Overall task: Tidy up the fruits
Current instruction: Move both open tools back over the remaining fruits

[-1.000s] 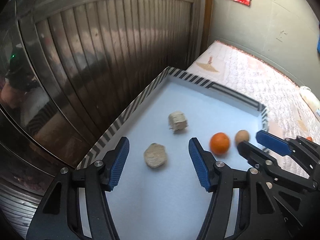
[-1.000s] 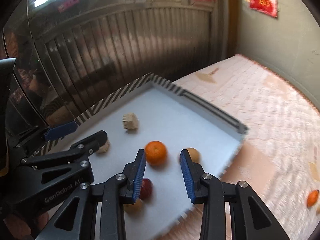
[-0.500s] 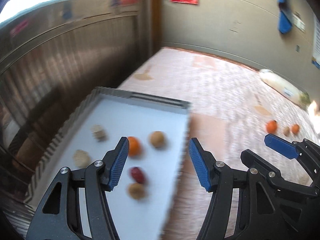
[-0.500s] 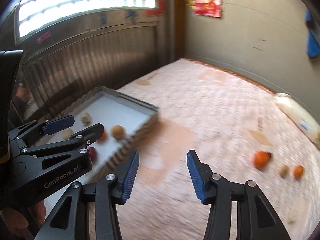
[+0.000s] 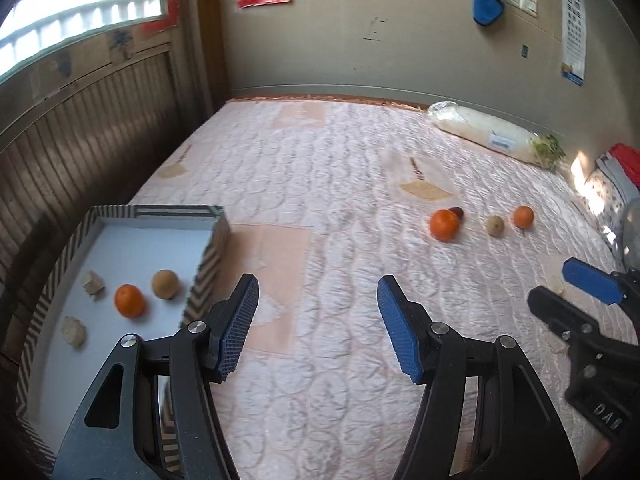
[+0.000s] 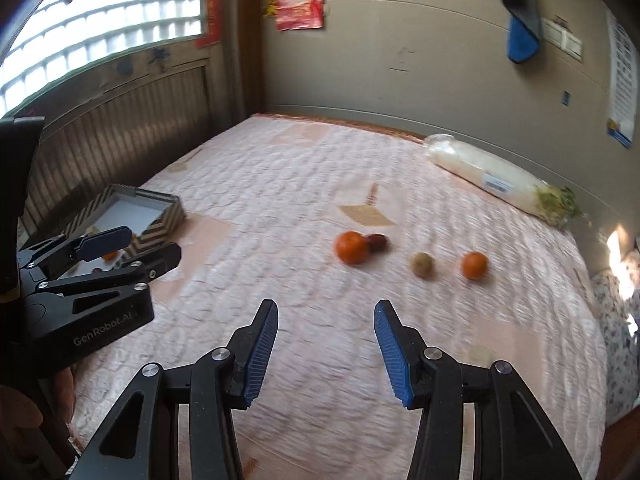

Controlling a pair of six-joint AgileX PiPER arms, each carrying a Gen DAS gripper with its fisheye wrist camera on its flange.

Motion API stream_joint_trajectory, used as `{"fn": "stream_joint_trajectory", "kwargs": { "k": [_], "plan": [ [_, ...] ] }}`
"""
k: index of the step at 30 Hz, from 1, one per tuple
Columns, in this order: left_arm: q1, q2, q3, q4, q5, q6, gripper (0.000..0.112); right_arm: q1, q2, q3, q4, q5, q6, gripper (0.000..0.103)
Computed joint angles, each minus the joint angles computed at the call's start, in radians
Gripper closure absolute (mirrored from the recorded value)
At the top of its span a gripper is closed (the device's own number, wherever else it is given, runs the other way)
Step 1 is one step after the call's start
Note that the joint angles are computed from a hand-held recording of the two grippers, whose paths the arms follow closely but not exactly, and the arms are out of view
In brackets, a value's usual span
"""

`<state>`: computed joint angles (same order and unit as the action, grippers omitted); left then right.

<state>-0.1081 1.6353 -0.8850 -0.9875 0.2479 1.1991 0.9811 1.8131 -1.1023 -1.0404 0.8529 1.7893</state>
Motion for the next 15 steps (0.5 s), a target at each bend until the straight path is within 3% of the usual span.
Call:
{"fn": "stream_joint_trajectory", "kwargs": {
  "k": [8, 15],
  "plan": [
    [-0.107, 0.028, -0.002, 0.156, -0.005, -0.168, 0.05, 0.006, -0.183, 0.257, 0.021, 0.06, 0.142, 0.055],
    [-0.161, 0.116, -0.121, 0.34, 0.081, -0.405, 0.05, -0.027, -0.261, 0.376, 0.027, 0.021, 0.205, 0.055]
  ]
}}
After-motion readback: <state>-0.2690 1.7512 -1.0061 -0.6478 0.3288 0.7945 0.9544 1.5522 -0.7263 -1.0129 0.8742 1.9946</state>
